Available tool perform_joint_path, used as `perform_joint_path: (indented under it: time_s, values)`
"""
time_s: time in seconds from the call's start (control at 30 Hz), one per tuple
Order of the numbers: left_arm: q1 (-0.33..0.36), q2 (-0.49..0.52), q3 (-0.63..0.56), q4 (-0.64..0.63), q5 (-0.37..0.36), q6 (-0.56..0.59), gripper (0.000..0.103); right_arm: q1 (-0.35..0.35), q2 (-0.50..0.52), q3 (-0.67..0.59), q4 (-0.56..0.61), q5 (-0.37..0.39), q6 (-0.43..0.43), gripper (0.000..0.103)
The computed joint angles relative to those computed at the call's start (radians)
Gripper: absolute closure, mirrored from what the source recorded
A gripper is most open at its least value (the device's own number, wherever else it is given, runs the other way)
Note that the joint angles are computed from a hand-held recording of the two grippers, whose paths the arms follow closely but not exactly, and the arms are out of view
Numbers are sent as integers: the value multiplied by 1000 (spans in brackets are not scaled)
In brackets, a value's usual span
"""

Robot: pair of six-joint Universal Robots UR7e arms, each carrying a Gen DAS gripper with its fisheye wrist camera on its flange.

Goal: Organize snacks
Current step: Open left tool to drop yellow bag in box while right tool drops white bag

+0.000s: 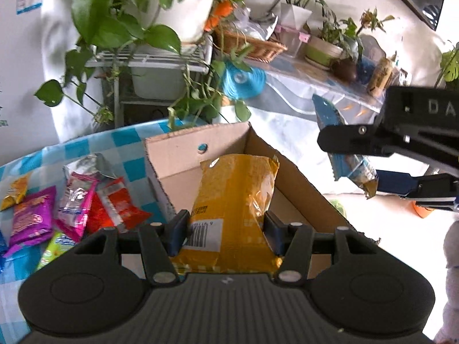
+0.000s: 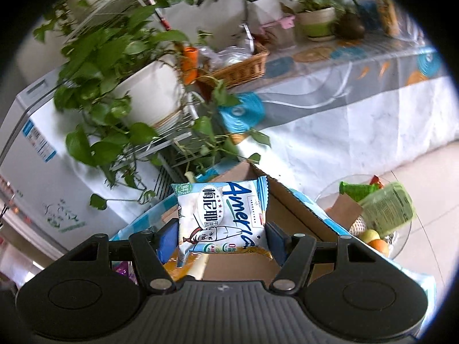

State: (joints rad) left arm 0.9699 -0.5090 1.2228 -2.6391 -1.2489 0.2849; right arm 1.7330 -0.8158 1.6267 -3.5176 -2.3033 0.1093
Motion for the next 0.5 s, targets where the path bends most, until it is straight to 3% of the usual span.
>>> perform_joint_path:
  time_s: [0.1, 0.17, 0.23, 0.5]
  values:
    - [-6, 13, -11, 0, 2, -4, 44, -10, -7, 1, 21, 8, 53, 30]
    - [-10, 12, -8, -12, 6, 3, 30, -13, -8, 1, 26, -1, 88, 26]
    - [-12, 8, -3, -36, 0, 22, 27, -15, -9, 5, 14, -9, 112, 23]
    - [1, -10, -23, -36, 22, 37, 23, -18, -7, 9, -8, 5, 123, 19]
